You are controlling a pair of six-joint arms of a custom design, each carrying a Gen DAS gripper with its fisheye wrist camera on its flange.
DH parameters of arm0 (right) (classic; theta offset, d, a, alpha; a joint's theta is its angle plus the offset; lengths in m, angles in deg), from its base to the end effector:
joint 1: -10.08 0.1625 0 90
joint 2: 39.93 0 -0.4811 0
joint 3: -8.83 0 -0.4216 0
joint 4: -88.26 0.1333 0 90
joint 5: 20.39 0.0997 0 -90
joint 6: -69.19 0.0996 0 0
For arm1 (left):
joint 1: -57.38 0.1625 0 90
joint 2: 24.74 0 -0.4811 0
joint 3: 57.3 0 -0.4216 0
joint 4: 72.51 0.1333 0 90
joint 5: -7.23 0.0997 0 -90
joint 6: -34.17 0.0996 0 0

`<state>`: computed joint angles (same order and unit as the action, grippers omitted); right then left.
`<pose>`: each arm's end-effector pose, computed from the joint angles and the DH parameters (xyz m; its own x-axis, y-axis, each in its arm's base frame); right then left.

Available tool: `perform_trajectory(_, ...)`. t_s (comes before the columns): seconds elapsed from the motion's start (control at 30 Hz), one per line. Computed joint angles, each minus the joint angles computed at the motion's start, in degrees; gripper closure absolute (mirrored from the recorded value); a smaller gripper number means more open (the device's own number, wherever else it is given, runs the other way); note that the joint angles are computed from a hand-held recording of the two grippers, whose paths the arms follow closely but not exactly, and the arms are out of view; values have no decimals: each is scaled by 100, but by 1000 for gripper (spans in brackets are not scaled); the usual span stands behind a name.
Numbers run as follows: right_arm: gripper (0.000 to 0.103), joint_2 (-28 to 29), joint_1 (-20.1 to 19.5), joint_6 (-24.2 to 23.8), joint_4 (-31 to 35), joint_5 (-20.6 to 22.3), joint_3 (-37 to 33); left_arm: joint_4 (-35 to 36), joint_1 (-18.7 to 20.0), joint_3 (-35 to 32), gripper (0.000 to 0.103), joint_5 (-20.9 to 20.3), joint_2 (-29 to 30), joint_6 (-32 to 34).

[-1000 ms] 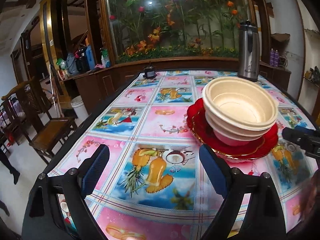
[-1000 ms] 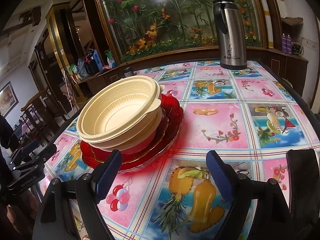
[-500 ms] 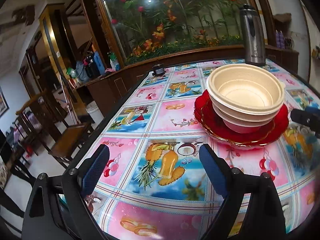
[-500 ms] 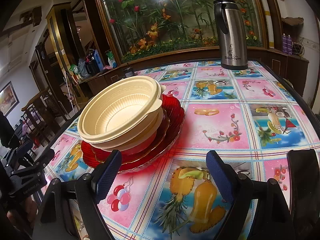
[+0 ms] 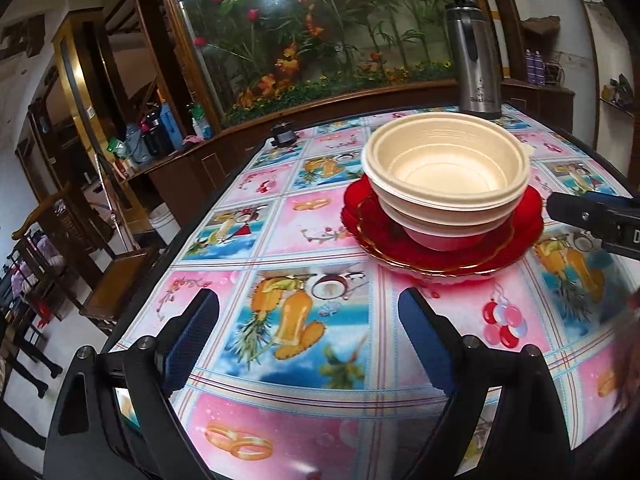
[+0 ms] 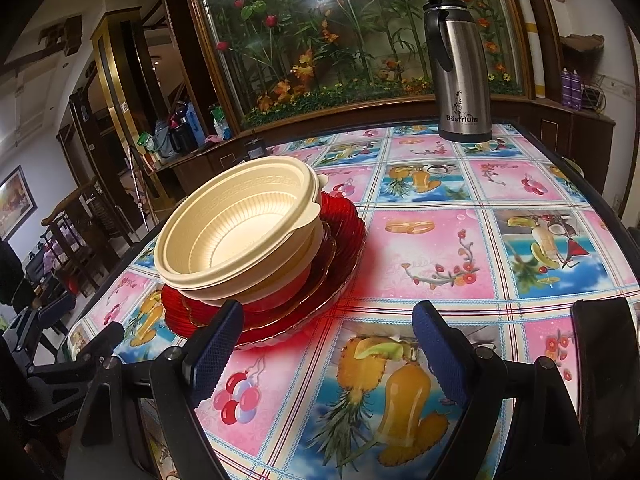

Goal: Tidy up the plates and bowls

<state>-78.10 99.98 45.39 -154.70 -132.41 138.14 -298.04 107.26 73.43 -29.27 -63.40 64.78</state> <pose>0.0951 -0.4985 0.0826 -0.8480 0.1133 0.5177 -0.3731 0.5661 -0.7351 -0.1420 -0.4996 0.0673 -0.4600 0.2486 -0.8524 0.8156 0.4978 -0.2949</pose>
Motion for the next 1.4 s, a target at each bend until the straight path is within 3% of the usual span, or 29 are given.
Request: perform_trajectory(1.4, 15, 13, -24, 121, -185, -140, 9, 502, -7, 102, 11, -208, -183, -430)
